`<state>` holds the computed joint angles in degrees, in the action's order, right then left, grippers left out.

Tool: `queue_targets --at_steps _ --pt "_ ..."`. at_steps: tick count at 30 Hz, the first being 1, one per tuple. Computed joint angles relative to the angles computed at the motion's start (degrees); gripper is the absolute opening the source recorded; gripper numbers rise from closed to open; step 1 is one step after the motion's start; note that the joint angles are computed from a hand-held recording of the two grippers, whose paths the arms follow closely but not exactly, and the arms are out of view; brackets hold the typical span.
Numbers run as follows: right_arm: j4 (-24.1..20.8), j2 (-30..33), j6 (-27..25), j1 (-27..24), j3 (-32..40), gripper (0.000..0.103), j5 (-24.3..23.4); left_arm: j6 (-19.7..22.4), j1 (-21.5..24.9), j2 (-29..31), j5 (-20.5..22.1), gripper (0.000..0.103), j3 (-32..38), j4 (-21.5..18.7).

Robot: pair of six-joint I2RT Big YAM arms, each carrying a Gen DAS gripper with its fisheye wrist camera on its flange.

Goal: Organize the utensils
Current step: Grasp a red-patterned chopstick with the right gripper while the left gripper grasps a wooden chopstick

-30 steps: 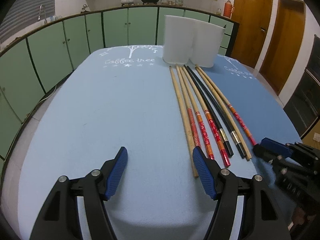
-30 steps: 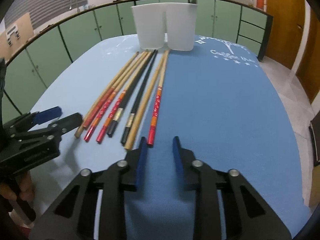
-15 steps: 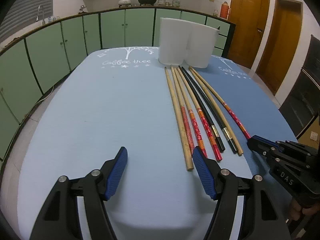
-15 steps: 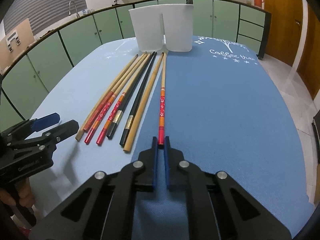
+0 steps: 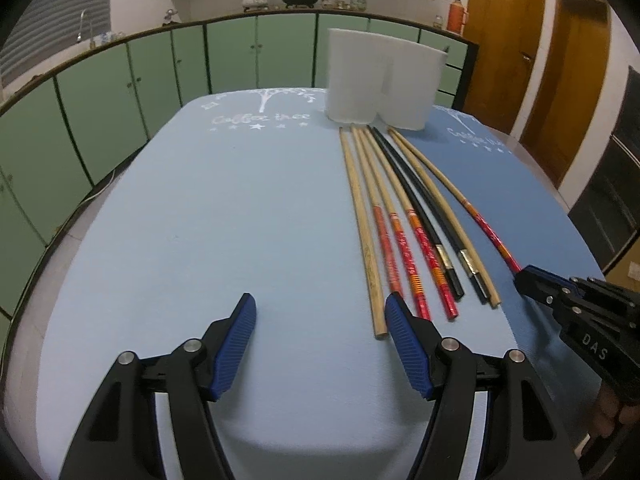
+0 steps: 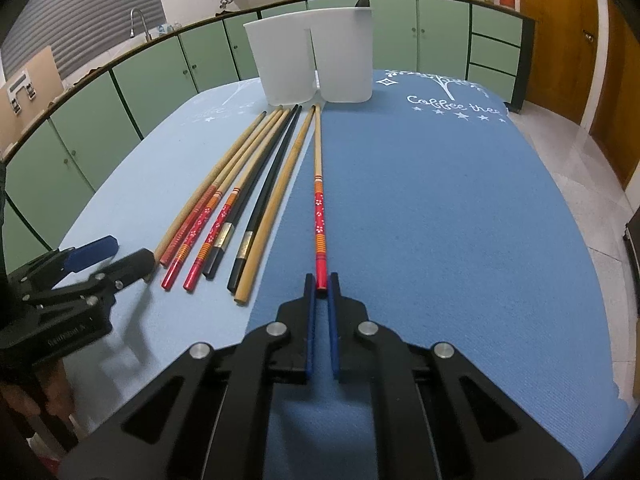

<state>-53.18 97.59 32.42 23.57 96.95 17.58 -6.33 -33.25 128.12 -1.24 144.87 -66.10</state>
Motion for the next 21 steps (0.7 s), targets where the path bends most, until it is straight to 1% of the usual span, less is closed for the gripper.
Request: queue_targets --at_steps 7,12,15,18,20,21 --pt "0.42 -0.02 -0.06 0.00 -0.30 0.005 0.42 -0.08 -0.20 -1.07 0.56 0.066 -1.98 0.87" --pt "0.71 -0.04 0.26 -0.08 -0.42 0.005 0.38 0.24 -0.69 -1.40 0.76 0.057 -2.97 2.14" --pt "1.00 -0.16 0.48 -0.17 -0.61 0.006 0.16 0.04 -0.86 -1.50 0.74 0.055 -3.18 2.28" --pt "1.10 -0.27 0.30 -0.20 -0.74 0.006 0.06 -1.37 -0.65 -1.72 2.67 0.055 -2.98 1.73" --pt "1.11 -0.25 0.34 -0.09 -0.72 0.006 0.22 -0.82 -0.89 -1.99 1.91 0.055 -3.53 1.80" --pt "1.11 -0.25 0.34 -0.09 -0.72 0.006 0.22 0.10 -1.12 -1.95 0.34 0.054 -3.65 1.71"
